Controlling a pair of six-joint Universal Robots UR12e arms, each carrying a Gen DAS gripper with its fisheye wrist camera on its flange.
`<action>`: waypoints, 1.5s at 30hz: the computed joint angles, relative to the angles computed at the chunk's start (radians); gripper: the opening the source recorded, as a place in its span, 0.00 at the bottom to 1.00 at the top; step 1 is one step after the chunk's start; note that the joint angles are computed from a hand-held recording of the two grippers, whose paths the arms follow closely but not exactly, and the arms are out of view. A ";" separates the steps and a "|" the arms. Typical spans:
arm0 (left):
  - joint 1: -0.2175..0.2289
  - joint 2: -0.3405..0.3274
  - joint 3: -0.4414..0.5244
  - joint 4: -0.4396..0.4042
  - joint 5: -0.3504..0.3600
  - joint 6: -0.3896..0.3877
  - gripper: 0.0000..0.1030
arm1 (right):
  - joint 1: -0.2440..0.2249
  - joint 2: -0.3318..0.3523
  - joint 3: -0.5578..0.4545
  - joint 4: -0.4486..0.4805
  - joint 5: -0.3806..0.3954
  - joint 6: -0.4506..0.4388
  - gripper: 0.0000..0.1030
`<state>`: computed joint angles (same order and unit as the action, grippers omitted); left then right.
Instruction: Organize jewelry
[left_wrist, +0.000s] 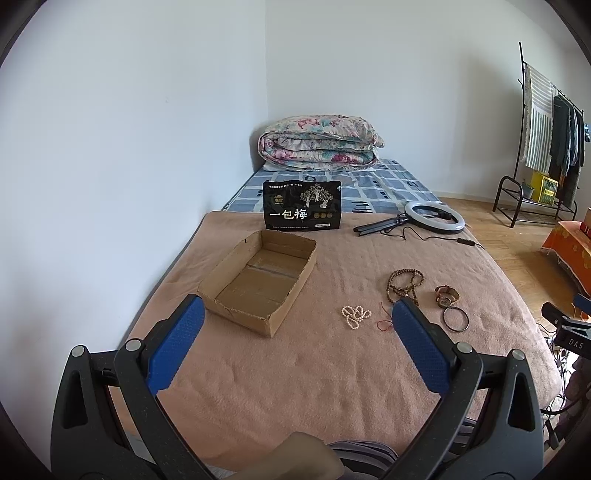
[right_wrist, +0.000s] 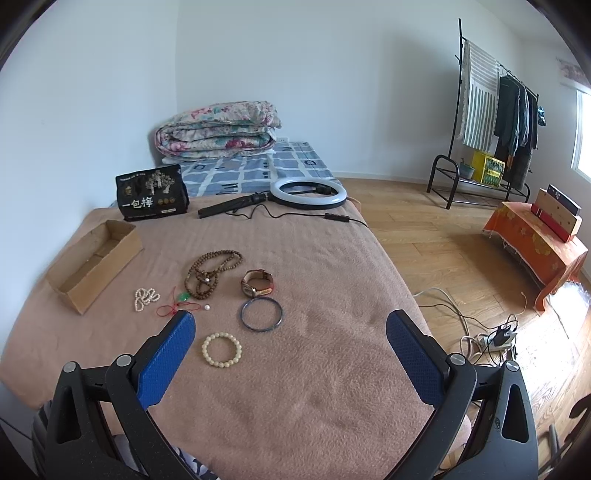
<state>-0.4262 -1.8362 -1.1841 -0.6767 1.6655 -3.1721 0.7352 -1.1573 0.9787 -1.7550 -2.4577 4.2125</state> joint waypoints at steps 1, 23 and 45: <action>0.000 0.000 0.001 -0.002 0.000 0.000 1.00 | 0.000 0.000 0.000 -0.001 0.002 0.000 0.99; -0.003 0.001 0.003 -0.002 0.001 -0.003 1.00 | -0.004 0.004 -0.001 -0.010 0.017 -0.003 0.99; -0.011 0.002 0.010 -0.020 0.005 -0.005 1.00 | -0.007 0.005 0.002 -0.014 0.028 -0.005 0.99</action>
